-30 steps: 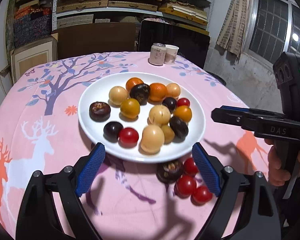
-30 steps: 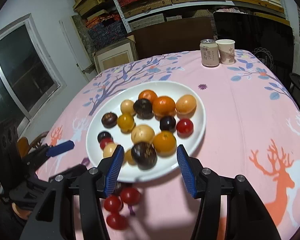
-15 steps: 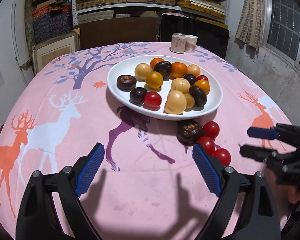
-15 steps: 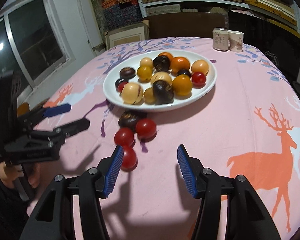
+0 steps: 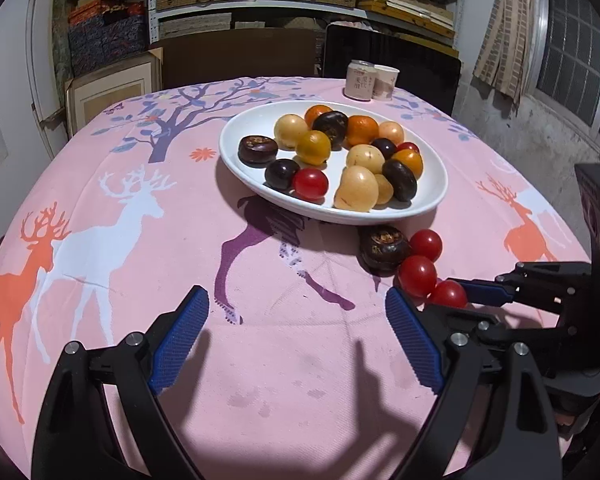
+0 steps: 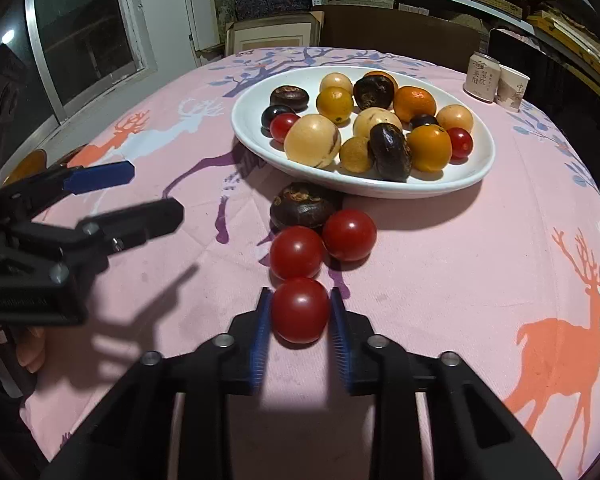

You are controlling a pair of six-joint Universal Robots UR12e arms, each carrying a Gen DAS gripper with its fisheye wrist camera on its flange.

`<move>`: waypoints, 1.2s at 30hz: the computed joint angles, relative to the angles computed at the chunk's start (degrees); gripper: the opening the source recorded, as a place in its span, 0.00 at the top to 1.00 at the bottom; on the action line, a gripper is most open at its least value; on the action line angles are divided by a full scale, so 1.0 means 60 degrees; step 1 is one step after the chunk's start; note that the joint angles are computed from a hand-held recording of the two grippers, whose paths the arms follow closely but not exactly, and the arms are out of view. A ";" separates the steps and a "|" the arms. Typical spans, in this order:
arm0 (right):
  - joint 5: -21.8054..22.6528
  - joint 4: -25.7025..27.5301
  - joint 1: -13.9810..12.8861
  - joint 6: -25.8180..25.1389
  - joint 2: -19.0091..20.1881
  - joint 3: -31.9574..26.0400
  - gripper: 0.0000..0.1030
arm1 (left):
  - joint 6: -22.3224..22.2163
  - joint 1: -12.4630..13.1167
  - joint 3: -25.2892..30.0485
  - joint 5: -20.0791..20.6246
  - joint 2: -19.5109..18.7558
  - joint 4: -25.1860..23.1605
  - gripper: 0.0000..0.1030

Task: Organize fruits
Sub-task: 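Grasp a red tomato with the right tool while the left moves toward another tomato, then grasp a red tomato with the left tool while the right holds its tomato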

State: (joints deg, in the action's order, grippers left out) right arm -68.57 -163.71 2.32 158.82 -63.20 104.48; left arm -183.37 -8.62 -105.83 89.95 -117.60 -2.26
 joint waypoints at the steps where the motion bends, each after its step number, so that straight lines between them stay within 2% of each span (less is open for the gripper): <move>1: 0.0208 0.0060 -0.0073 0.0120 0.0001 -0.0007 0.73 | 0.0094 -0.0028 0.0003 0.0037 -0.0006 0.0002 0.15; 5: 0.0954 -0.0182 -0.0421 0.0687 -0.0042 0.0135 0.73 | 0.0265 -0.0090 0.0041 0.0117 -0.0029 -0.0064 0.15; 12: 0.1467 -0.0987 -0.0917 0.1253 -0.0169 0.0515 0.73 | 0.0615 -0.0243 0.0135 0.0311 -0.0085 -0.0183 0.15; 17: 0.1339 -0.1279 -0.1142 0.1783 -0.0115 0.0505 0.73 | 0.1028 -0.0516 0.0394 0.0465 -0.0206 -0.0416 0.15; 20: 0.1165 -0.1538 -0.1140 0.1710 -0.0114 0.0552 0.73 | 0.1094 -0.0706 0.0666 0.0554 -0.0306 -0.0719 0.15; 25: 0.1268 -0.1685 -0.1234 0.1741 -0.0116 0.0579 0.73 | 0.0876 -0.0930 0.1120 0.0336 -0.0488 -0.1309 0.15; 29: 0.1462 -0.1726 -0.1319 0.1889 -0.0105 0.0587 0.73 | 0.0758 -0.1074 0.1369 0.0367 -0.0674 -0.1452 0.15; 32: 0.1518 -0.1774 -0.1320 0.1907 -0.0106 0.0601 0.73 | 0.0653 -0.1093 0.1441 0.0315 -0.0762 -0.1477 0.21; 36: 0.1591 -0.1788 -0.1338 0.1951 -0.0102 0.0605 0.73 | 0.0599 -0.1050 0.1455 0.0243 -0.0824 -0.1663 0.42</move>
